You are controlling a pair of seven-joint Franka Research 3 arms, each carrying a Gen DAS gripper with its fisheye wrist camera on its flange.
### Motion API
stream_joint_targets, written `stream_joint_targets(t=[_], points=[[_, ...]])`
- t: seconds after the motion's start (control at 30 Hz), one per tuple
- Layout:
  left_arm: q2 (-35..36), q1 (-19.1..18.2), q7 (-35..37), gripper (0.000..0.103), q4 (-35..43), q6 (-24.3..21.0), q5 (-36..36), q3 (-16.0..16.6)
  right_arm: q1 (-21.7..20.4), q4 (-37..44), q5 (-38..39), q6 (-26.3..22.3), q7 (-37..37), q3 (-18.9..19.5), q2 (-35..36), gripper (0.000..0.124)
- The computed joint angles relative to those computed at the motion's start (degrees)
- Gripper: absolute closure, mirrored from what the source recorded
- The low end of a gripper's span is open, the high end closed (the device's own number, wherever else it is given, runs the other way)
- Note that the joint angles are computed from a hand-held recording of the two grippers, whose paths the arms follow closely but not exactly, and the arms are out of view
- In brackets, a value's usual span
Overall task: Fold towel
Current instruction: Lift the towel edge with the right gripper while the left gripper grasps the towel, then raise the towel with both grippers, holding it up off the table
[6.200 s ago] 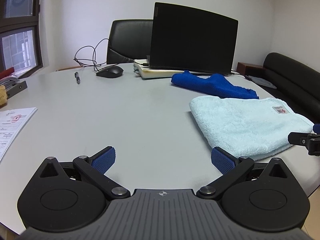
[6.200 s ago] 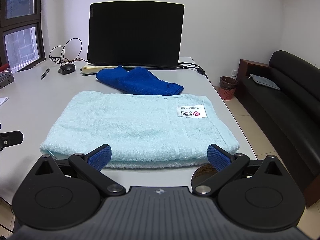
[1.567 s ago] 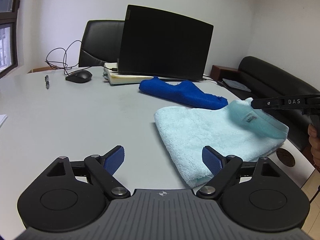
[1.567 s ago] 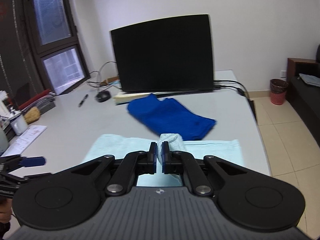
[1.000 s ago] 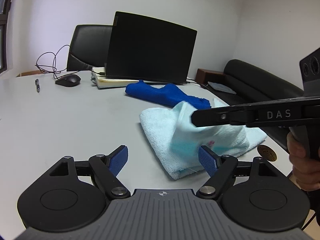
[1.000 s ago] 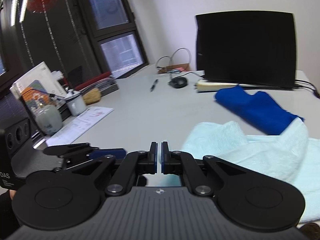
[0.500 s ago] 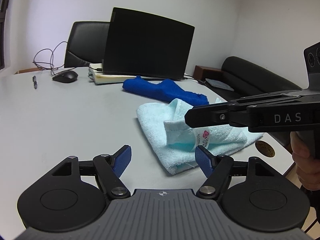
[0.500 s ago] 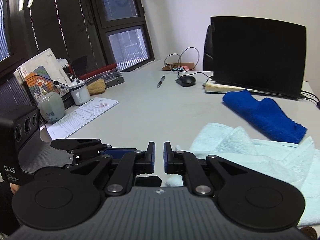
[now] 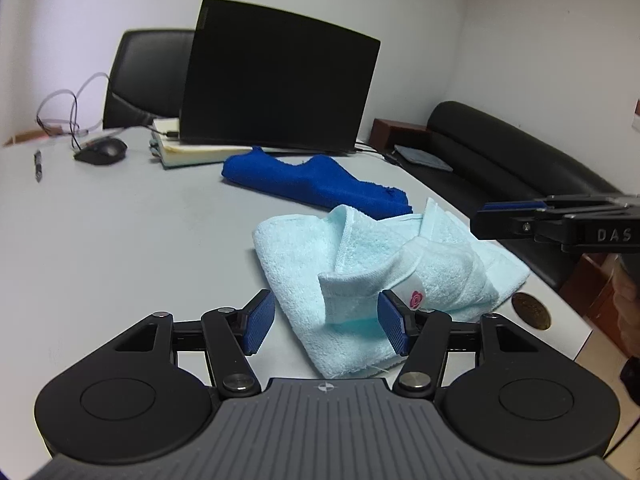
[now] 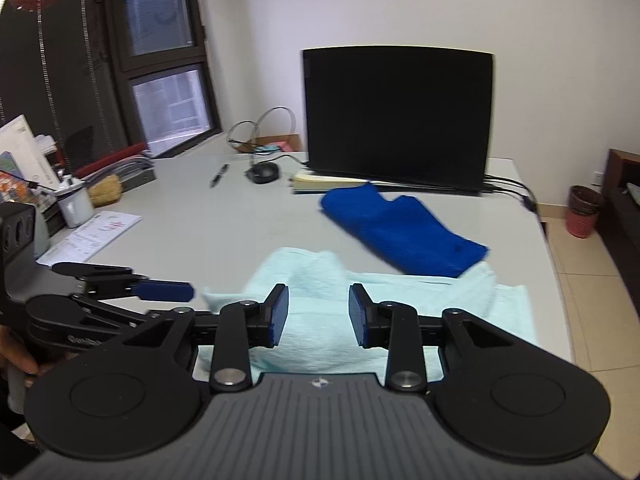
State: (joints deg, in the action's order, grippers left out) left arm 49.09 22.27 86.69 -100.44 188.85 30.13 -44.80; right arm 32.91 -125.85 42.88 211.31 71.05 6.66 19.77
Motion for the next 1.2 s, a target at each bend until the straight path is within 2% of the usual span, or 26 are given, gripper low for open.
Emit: stream_joint_targets(t=[0.07, 0.2, 0.27, 0.33, 0.43, 0.53, 0.67, 0.73, 0.83, 0.9, 0.93, 1.03, 1.13, 1.2], points=[[1.9, 2.5, 0.3, 0.042, 0.6, -2.4, -0.3, -3.7, 0.3, -0.4, 2.0, 0.3, -0.9, -0.8, -0.2, 0.089], [3.5, 4.0, 2.1, 0.042, 1.5, -5.6, -3.9, -7.1, 0.0, -0.7, 4.9, 0.7, -2.5, -1.6, 0.1, 0.088], [3.4, 3.4, 2.9, 0.042, 2.0, -5.9, -5.6, -7.0, -0.4, -0.5, 5.8, 0.8, -3.3, -1.9, 0.4, 0.08], [2.7, 1.6, 3.6, 0.042, 2.7, -5.8, -7.3, -5.5, -0.8, -0.3, 6.3, 1.1, -4.0, -2.1, 0.8, 0.075], [1.8, -1.2, 4.2, 0.042, 3.9, -6.1, -9.2, -2.8, -1.9, 0.5, 6.3, 0.2, -5.2, -2.5, 1.4, 0.075], [1.9, -2.9, 5.2, 0.043, 5.1, -7.1, -10.9, -1.5, -3.6, 1.9, 4.9, -2.0, -5.0, -3.0, 2.5, 0.075], [2.4, -3.8, 7.7, 0.059, 6.1, -8.4, -12.9, -1.3, -5.8, 4.7, 2.2, -5.9, -3.2, -4.0, 4.7, 0.075], [2.3, -4.6, 8.8, 0.061, 6.4, -8.7, -13.9, -0.7, -6.2, 6.6, 1.1, -7.8, -2.4, -5.0, 6.3, 0.075], [2.5, -5.2, 10.5, 0.071, 6.9, -9.2, -15.2, -0.3, -5.7, 8.9, 0.0, -10.3, -1.4, -6.8, 8.1, 0.075], [2.7, -5.3, 11.7, 0.078, 7.2, -9.6, -16.0, -0.4, -6.7, 10.0, -1.8, -11.8, 0.2, -6.6, 9.0, 0.075], [2.8, -5.4, 12.3, 0.079, 7.3, -9.7, -16.4, -0.3, -7.2, 10.2, -2.8, -12.2, 1.1, -6.4, 9.3, 0.076], [2.8, -5.4, 13.7, 0.083, 7.3, -9.3, -17.3, -0.5, -11.8, 9.8, -8.2, -11.6, 5.4, -2.5, 9.6, 0.106], [2.8, -4.8, 14.7, 0.084, 6.9, -8.6, -17.6, -1.2, -15.3, 8.2, -13.1, -9.6, 9.6, 0.5, 9.0, 0.116], [2.4, -4.5, 14.9, 0.085, 6.3, -7.7, -17.5, -1.3, -16.0, 6.9, -15.4, -7.8, 11.9, 1.3, 8.2, 0.117]])
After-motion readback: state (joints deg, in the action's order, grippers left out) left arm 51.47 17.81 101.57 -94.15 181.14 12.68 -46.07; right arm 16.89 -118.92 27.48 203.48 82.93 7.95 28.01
